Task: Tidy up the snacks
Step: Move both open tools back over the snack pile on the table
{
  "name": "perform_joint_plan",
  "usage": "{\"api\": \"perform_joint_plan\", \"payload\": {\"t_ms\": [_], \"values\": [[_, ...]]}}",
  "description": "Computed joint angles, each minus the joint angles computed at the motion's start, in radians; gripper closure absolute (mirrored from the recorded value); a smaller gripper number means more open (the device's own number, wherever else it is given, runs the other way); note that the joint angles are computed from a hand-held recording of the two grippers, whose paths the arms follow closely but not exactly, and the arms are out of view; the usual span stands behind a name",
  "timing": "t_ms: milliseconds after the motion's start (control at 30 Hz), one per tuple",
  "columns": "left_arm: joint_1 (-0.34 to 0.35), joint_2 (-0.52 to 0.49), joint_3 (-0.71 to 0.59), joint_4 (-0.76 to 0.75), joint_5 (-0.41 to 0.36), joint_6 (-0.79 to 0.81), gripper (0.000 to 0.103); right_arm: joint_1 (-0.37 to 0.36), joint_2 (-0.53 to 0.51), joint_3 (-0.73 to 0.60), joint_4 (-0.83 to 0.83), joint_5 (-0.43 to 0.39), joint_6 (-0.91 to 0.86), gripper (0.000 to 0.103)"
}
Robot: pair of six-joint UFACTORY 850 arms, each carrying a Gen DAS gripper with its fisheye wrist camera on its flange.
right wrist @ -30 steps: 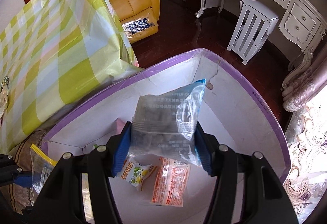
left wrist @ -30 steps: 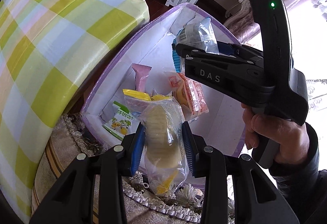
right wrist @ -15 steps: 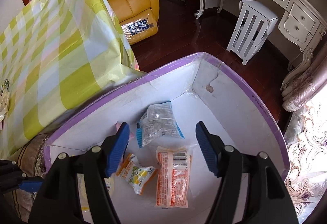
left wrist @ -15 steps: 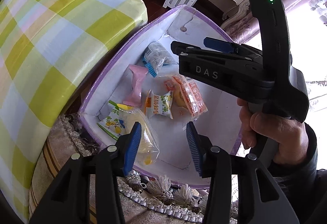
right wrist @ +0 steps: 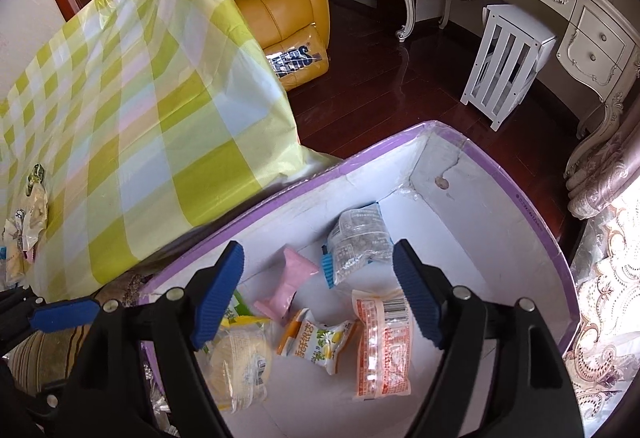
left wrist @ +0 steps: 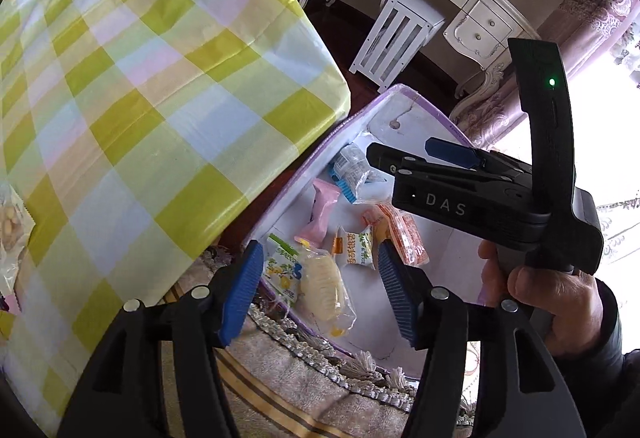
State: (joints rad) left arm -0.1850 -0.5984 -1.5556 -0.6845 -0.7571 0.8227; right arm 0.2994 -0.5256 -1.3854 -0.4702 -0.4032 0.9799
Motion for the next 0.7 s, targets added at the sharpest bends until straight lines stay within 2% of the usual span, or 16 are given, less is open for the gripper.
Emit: {"api": "perform_joint_plan", "payload": {"t_ms": [233,400,600,700], "values": [[0.079,0.098,0.116,-0.14,0.192,0.098,0.044,0.05,-0.022,-0.078,-0.005,0.014,0.026,0.026],[0.153,0.167,0.196,-0.281,0.296,0.193,0.044,0.092,-0.067,-0.167,0.051,0.007,-0.044,0.026],[0.224,0.225,0.281,-0.499,0.475,0.33,0.044,0.153,-0.12,-0.259,0.039,0.015,-0.059,0.026],[0.27,0.238,0.303,-0.565,0.524,0.325,0.044,0.179,-0.161,-0.325,0.104,0.001,-0.144,0.026]]}}
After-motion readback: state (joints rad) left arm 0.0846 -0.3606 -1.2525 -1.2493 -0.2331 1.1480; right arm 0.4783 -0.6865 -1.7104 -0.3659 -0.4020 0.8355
